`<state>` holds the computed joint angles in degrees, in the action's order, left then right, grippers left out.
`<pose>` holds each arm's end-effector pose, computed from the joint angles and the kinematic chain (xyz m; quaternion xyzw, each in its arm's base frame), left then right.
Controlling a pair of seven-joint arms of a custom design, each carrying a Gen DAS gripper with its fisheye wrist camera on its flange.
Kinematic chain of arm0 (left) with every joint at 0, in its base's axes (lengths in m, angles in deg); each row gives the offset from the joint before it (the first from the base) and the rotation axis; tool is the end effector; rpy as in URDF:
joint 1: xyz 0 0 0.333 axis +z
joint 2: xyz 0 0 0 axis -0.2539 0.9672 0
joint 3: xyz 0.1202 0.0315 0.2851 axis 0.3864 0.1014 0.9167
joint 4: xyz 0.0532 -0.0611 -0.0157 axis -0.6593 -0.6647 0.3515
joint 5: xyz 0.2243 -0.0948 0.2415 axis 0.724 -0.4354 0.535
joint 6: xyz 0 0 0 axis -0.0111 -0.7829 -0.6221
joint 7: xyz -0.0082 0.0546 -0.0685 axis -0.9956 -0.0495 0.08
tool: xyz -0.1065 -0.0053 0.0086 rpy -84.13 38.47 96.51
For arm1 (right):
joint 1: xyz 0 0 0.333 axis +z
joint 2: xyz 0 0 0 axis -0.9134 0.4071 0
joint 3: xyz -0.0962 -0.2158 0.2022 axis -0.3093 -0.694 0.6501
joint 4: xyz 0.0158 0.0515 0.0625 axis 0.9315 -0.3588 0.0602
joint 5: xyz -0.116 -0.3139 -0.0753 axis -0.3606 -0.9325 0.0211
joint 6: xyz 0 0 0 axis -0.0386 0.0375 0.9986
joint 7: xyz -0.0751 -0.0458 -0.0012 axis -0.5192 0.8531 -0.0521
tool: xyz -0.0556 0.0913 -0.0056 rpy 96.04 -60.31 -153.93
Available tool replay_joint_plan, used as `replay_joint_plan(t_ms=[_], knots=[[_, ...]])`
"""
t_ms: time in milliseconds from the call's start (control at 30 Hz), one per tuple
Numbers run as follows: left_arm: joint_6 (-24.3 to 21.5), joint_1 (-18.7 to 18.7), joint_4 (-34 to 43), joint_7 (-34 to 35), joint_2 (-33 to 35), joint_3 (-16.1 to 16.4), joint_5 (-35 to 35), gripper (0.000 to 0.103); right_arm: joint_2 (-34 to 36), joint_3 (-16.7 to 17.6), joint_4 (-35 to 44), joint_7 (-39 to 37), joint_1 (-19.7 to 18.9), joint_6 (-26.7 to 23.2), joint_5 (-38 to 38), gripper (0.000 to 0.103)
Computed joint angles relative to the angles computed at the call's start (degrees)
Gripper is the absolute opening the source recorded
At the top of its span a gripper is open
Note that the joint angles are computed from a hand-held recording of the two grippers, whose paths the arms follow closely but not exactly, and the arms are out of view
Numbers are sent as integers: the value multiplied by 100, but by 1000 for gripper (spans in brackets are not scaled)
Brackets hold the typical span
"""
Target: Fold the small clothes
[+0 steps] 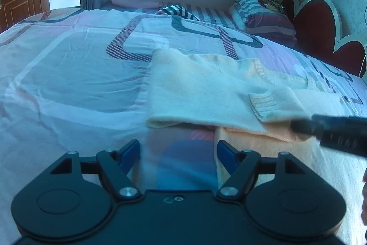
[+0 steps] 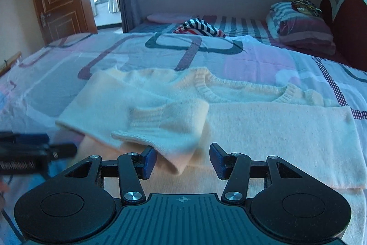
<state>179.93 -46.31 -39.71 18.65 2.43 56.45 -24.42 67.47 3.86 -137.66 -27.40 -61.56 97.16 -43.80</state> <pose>0.5585 -0.3808 0.4862 -0.7734 0.5102 -0.2585 0.2734 0.6287 0.1155 0.4842 -0.8108 0.4274 -0.1198 0.3816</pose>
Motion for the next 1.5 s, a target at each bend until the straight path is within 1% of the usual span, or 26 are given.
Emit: replay_joint_plan(t_ms=[67, 233, 367, 400, 433, 467, 533, 600, 633, 667, 733, 767, 800, 833, 900, 1000, 1167, 1233, 1267, 1333, 1400, 1467, 1500], knots=[[16, -23, 43, -15, 60, 24, 63, 72, 60, 9, 177, 95, -31, -113, 59, 7], [-64, -108, 237, -221, 214, 136, 211, 71, 271, -37, 763, 857, -278, -484, 527, 7], [-31, -120, 344, -495, 295, 195, 287, 65, 430, -168, 1124, 1375, -459, -454, 580, 7], [-29, -124, 388, -496, 333, 203, 305, 61, 518, -219, 1274, 1567, -497, -572, 441, 7], [-28, -128, 437, -464, 372, 205, 316, 54, 601, -262, 1391, 1723, -535, -641, 304, 7], [-21, -135, 471, -446, 403, 213, 328, 51, 648, -286, 1440, 1817, -564, -651, 176, 7], [23, -160, 484, -520, 416, 242, 366, 41, 722, -309, 1500, 2011, -646, -642, 11, 7], [58, -166, 479, -554, 398, 243, 366, 36, 804, -320, 1593, 2396, -808, -763, 26, 7], [82, -168, 495, -544, 402, 241, 373, 31, 847, -327, 1634, 2584, -883, -828, 33, 7], [98, -177, 521, -487, 418, 237, 390, 28, 901, -343, 1697, 2767, -941, -913, -7, 7], [75, -182, 658, -226, 517, 210, 354, 15, 982, -364, 1747, 3049, -1048, -1038, -89, 7], [48, -206, 716, -159, 560, 218, 342, 12, 1055, -387, 1825, 3268, -1083, -1097, -131, 7], [41, -230, 750, -131, 588, 233, 336, 7, 1093, -397, 1859, 3437, -1110, -1108, -169, 7], [34, -255, 778, -111, 611, 249, 337, 5, 1102, -419, 1859, 3556, -1114, -1068, -252, 7], [-12, -306, 815, -91, 637, 286, 352, 5, 1086, -398, 1816, 3638, -1163, -941, -310, 7], [21, -298, 790, -101, 627, 298, 309, 4, 1128, -334, 1903, 3638, -1253, -1093, -385, 7], [33, -287, 791, -67, 621, 300, 243, 5, 1180, -290, 1945, 3813, -1333, -1170, -347, 7], [56, -273, 759, -71, 607, 300, 221, 5, 1166, -275, 1937, 3841, -1377, -1186, -289, 11], [51, -275, 755, -65, 606, 302, 221, 5, 1161, -288, 1913, 3842, -1363, -1118, -301, 17], [35, -285, 757, -61, 609, 307, 226, 5, 1146, -315, 1846, 3864, -1333, -880, -314, 17], [2, -296, 785, -44, 625, 308, 225, 5, 1145, -271, 1846, 3876, -1391, -802, -211, 15], [-8, -302, 796, -44, 630, 311, 225, 5, 1039, -266, 1730, 3676, -1384, -711, -290, 3], [-8, -301, 801, -35, 633, 309, 222, 5, 918, -255, 1562, 3479, -1376, -594, -307, 3]])
